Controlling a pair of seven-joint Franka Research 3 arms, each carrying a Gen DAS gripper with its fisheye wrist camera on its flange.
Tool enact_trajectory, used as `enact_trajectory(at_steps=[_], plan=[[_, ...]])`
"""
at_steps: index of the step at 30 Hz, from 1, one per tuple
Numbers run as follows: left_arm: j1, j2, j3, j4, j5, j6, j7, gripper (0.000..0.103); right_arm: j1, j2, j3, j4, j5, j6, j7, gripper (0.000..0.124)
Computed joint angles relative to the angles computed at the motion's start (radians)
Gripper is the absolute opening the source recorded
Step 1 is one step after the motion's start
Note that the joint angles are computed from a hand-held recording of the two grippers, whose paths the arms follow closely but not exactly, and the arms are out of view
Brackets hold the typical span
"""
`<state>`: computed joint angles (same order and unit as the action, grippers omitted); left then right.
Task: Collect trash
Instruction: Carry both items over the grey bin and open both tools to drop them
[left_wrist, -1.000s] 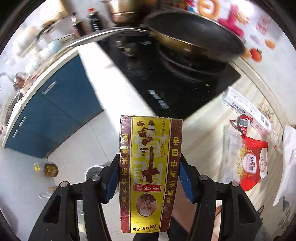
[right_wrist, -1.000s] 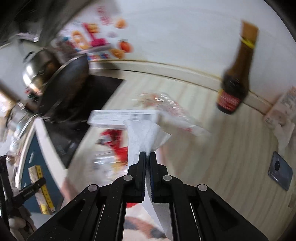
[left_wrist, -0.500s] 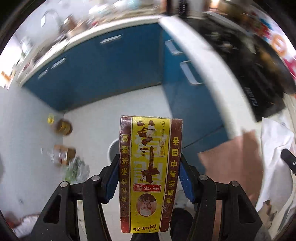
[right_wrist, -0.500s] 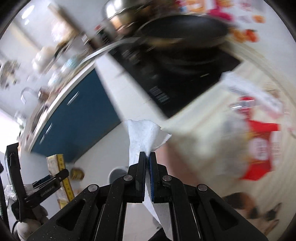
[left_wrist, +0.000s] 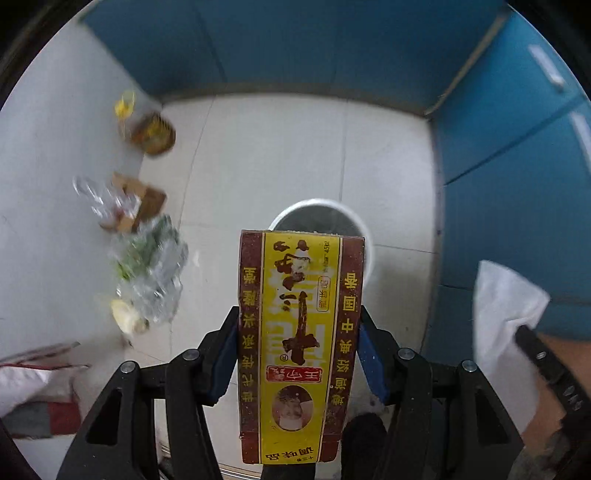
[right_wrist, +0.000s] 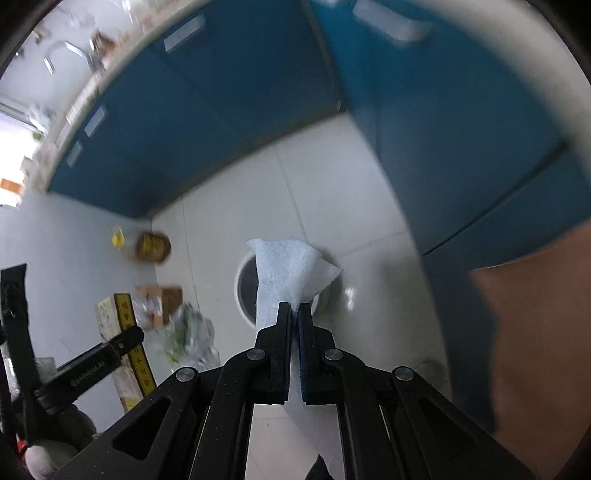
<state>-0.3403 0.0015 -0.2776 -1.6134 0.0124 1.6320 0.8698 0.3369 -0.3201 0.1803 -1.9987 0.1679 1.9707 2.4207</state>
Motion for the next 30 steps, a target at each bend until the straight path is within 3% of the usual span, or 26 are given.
enact_trajectory(at_steps=[4, 7, 10, 13, 18, 20, 22, 23, 24, 28, 30], plan=[[0.033, 0.025, 0.026, -0.229, -0.064, 0.216, 0.026, 0.055, 0.041, 0.161, 0.004, -0.150, 0.092, 0.251, -0.058, 0.003], [0.053, 0.100, 0.033, -0.312, -0.101, 0.338, 0.056, 0.055, 0.072, 0.309, -0.007, -0.189, 0.166, 0.398, -0.121, 0.003], [0.072, 0.183, 0.032, -0.351, -0.123, 0.421, 0.075, 0.055, 0.088, 0.437, -0.017, -0.184, 0.230, 0.493, -0.189, 0.003], [0.082, 0.244, 0.027, -0.346, -0.118, 0.452, 0.073, 0.056, 0.096, 0.588, -0.022, -0.121, 0.261, 0.564, -0.246, 0.003], [0.101, 0.296, 0.017, -0.327, -0.125, 0.468, 0.094, 0.057, 0.090, 0.718, -0.024, -0.017, 0.266, 0.544, -0.318, 0.005], [0.098, 0.301, 0.018, -0.317, -0.102, 0.463, 0.089, 0.065, 0.091, 0.749, -0.032, 0.022, 0.257, 0.516, -0.320, 0.010], [0.100, 0.296, 0.017, -0.312, -0.096, 0.461, 0.089, 0.098, 0.093, 0.748, -0.042, 0.034, 0.246, 0.487, -0.308, 0.032], [0.102, 0.293, 0.017, -0.313, -0.097, 0.464, 0.088, 0.100, 0.096, 0.739, -0.046, 0.031, 0.242, 0.488, -0.298, 0.051], [0.103, 0.279, 0.019, -0.317, -0.092, 0.459, 0.078, 0.100, 0.098, 0.726, -0.048, 0.024, 0.238, 0.493, -0.294, 0.057], [0.100, 0.211, 0.028, -0.349, -0.054, 0.451, 0.043, 0.100, 0.111, 0.667, -0.066, 0.004, 0.175, 0.468, -0.267, 0.065], [0.090, 0.164, 0.030, -0.373, -0.016, 0.440, 0.014, 0.100, 0.130, 0.627, -0.082, -0.004, 0.098, 0.432, -0.231, 0.077]])
